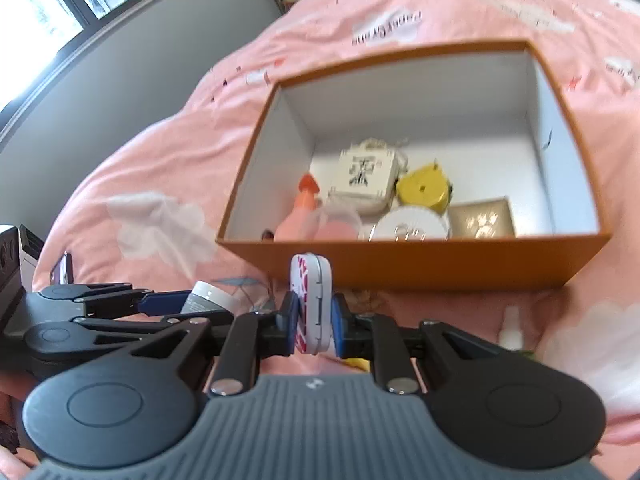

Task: Organize rigid objects
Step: 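Lift the cream jar with left tool while right tool lifts the tin toward the box, then lower the jar into the box with left tool while right tool lowers the tin inside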

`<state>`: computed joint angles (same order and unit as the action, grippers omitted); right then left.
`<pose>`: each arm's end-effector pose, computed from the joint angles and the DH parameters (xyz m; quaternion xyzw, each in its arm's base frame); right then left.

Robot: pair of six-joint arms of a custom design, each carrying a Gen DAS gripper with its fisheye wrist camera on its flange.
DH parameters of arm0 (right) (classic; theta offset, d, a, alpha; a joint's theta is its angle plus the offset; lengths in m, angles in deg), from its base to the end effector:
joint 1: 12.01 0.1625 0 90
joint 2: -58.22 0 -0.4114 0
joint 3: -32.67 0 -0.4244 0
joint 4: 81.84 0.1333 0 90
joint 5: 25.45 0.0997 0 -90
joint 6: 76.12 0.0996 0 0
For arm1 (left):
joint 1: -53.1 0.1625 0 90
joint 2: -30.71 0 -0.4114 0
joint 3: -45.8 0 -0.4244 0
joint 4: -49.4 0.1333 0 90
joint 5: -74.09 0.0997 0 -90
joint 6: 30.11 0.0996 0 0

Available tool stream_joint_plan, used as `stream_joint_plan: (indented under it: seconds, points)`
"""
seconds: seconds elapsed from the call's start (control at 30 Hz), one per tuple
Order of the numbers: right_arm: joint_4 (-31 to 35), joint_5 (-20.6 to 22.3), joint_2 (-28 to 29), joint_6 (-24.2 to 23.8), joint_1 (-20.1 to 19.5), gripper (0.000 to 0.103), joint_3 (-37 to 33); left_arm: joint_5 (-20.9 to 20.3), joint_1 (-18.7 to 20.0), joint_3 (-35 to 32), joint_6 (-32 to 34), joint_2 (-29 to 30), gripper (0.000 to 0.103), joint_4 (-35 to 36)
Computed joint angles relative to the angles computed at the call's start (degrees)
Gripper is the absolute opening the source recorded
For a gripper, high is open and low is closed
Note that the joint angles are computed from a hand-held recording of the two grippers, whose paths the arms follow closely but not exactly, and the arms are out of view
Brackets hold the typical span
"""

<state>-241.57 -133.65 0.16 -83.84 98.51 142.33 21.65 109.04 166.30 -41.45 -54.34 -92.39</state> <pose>0.3079 -0.5312 0.1201 0.2137 -0.9517 0.1720 0.1379 -0.1188 -0.5221 0.2785 0.1397 0.9278 -0.2471 0.2421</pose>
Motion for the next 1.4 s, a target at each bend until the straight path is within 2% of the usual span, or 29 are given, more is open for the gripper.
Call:
stream_joint_plan:
  seconds: [0.13,0.23,0.4,0.47,0.57,0.7,0.77,0.87,0.97,1.07,1.2,1.4]
  points:
    - [-2.1,0.0,-1.0,-1.2,0.7,0.016,-0.1,-0.1,-0.9,-1.3,2.4,0.5,0.048,-1.4]
    - [-2.9,-0.3,-1.0,-2.5,1.1,0.016,-0.9,-2.2,-0.7,-3.0,3.7,1.0,0.048,-2.0]
    - [-3.8,0.2,0.1,-3.8,1.3,0.016,-3.4,-2.0,-0.3,-6.3,10.4,4.2,0.048,-6.3]
    - [-3.3,1.0,1.2,-3.4,0.9,0.016,-5.3,-2.8,0.6,-8.5,11.9,5.9,0.048,-6.8]
    - [-1.4,2.2,3.1,-1.9,0.0,0.016,-8.6,-1.9,1.7,-11.6,16.9,9.2,0.048,-8.8]
    - [1.3,2.0,6.4,0.9,-1.6,0.016,-13.4,-1.7,4.0,-17.9,20.0,14.9,0.048,-6.2]
    - [2.4,1.4,8.1,2.0,-2.3,0.016,-15.5,-0.1,4.9,-21.2,23.4,18.3,0.048,-4.5]
    - [4.2,0.0,10.1,2.6,-2.9,0.016,-18.1,4.0,5.6,-25.5,32.7,23.2,0.048,-1.9]
    - [5.7,-0.1,11.1,2.9,-3.5,0.016,-19.5,6.9,6.3,-28.7,42.3,26.8,0.048,1.0]
    - [6.4,0.2,11.9,3.2,-4.0,0.016,-20.5,9.7,6.7,-30.9,48.6,29.3,0.048,3.6]
    - [6.9,1.1,12.9,3.0,-4.5,0.016,-22.0,11.2,7.4,-33.6,51.4,31.5,0.048,8.0]
    - [7.8,2.0,14.9,3.3,-5.3,0.016,-24.6,14.2,7.7,-34.5,53.6,33.6,0.048,8.5]
